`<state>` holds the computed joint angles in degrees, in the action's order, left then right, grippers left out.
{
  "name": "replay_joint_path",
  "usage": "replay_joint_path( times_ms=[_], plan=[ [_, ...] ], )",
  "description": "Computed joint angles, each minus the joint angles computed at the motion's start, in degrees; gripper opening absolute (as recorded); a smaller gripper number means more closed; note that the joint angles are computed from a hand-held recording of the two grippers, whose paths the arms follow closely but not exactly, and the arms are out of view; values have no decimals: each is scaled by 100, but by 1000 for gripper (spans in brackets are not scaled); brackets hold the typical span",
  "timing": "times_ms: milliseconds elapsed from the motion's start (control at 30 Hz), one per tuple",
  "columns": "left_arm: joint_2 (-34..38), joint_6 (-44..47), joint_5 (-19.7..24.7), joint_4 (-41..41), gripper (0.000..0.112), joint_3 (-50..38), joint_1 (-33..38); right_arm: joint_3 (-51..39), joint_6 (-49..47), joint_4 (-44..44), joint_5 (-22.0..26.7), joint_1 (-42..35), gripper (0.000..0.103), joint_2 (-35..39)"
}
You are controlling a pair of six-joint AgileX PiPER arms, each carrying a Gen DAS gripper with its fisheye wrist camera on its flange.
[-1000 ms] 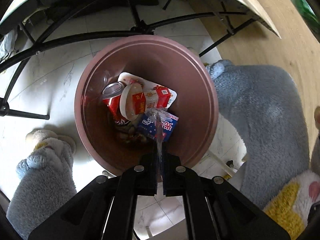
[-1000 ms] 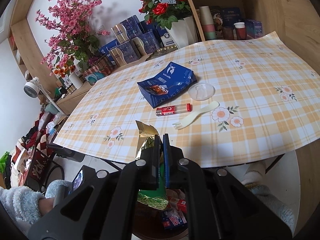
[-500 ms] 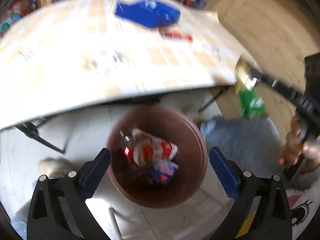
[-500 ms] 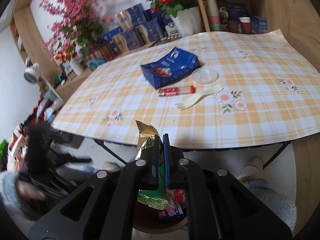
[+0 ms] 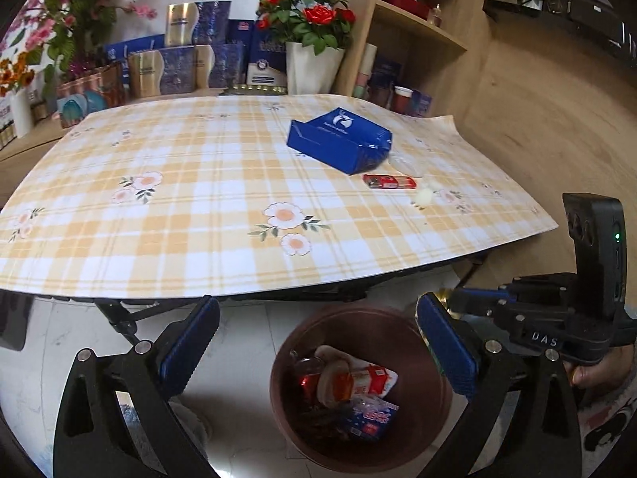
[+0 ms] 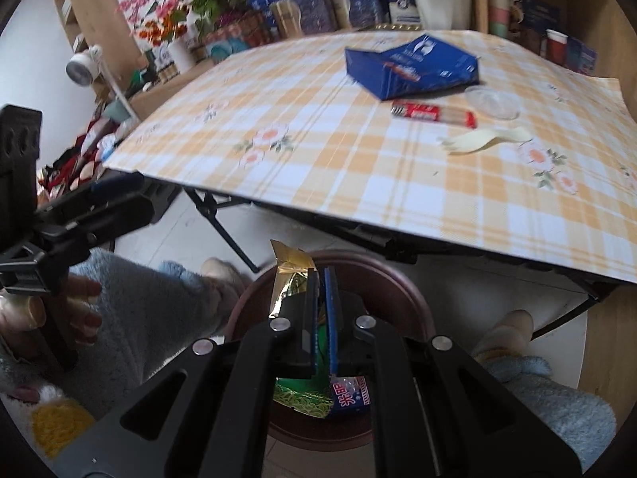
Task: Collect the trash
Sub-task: 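Lower the gold-green wrapper into the brown bin and open the right gripper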
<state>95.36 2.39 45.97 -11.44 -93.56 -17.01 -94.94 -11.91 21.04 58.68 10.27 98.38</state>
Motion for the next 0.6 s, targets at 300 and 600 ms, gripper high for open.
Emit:
replay_joint_path(
  times_ms=[300, 600],
  plan=[
    [-276, -434, -540, 595, 97, 591, -113, 142, 253, -342, 102, 153, 8, 309],
    [-201, -396, -513, 738, 97, 572, -257, 77, 342, -493, 185, 242, 23, 413]
  ],
)
